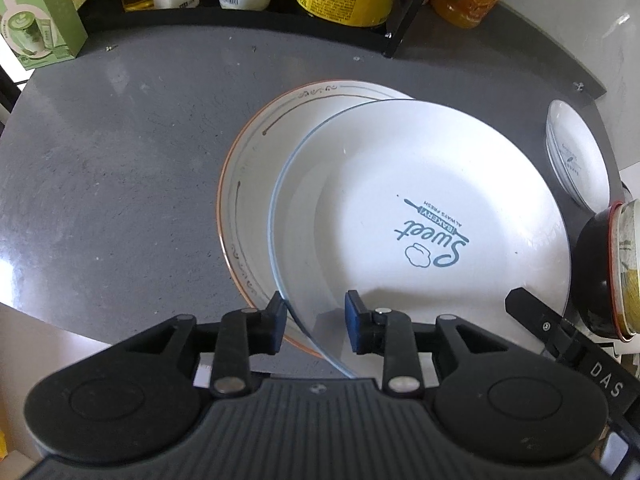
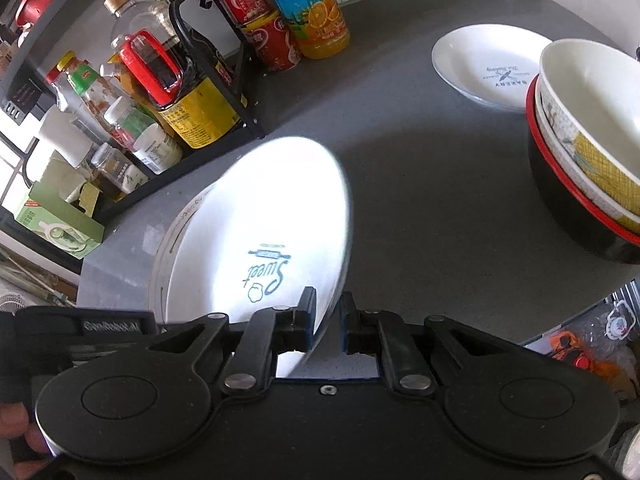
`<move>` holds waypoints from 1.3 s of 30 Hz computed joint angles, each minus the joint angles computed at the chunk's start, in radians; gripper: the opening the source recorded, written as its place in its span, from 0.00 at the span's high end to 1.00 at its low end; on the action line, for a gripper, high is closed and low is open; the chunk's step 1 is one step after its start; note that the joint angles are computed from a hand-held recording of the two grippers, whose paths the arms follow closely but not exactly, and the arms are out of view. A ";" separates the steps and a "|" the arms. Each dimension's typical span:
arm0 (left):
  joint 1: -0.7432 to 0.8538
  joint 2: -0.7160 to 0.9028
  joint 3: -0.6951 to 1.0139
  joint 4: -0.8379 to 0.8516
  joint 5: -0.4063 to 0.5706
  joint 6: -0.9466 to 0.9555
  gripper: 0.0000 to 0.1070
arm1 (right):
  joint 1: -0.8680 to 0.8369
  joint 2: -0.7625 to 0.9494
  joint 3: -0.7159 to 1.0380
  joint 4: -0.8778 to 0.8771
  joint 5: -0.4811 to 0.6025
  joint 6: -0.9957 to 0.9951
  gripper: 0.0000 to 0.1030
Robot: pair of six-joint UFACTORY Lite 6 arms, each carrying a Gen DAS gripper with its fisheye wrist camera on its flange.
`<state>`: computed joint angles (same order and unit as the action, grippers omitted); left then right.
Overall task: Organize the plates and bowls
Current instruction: 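Lower the 'Sweet' plate onto the gold-rimmed plate with both grippers, then open both grippers to release the 'Sweet' plate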
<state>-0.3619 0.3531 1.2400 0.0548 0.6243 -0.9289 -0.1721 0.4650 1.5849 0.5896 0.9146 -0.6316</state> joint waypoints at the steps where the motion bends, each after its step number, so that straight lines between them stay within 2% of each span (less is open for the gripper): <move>1: 0.002 0.007 0.014 0.007 0.015 -0.005 0.70 | -0.001 0.004 0.007 0.005 0.003 0.000 0.90; 2: -0.002 0.014 0.032 0.044 0.036 -0.033 0.61 | 0.001 0.007 0.015 0.004 0.005 0.006 0.90; 4: -0.014 0.023 0.059 0.126 0.067 -0.081 0.52 | 0.008 0.015 0.028 -0.008 0.004 0.024 0.90; 11: 0.036 0.029 0.089 0.160 0.088 -0.055 0.51 | 0.030 0.029 0.026 -0.056 -0.012 0.066 0.91; 14: 0.054 0.048 0.106 0.189 0.097 -0.053 0.46 | 0.053 0.025 0.020 -0.087 -0.032 0.082 0.91; 24: 0.103 0.132 0.145 0.188 0.096 -0.012 0.45 | 0.083 0.068 0.038 -0.117 -0.059 0.123 0.88; 25: 0.110 0.135 0.141 0.188 0.093 -0.013 0.42 | 0.086 0.073 0.041 -0.118 -0.062 0.126 0.88; 29: 0.137 0.124 0.110 0.163 0.046 0.024 0.39 | 0.102 0.095 0.045 -0.123 -0.069 0.141 0.86; 32: 0.137 0.126 0.111 0.214 0.046 -0.002 0.39 | 0.116 0.097 0.022 -0.124 -0.092 0.143 0.80; 35: 0.157 0.118 0.100 0.242 0.040 -0.025 0.39 | 0.118 0.109 0.029 -0.125 -0.105 0.156 0.79; 39: 0.189 0.101 0.072 0.185 0.001 0.043 0.39 | 0.105 0.115 0.033 -0.111 -0.112 0.177 0.78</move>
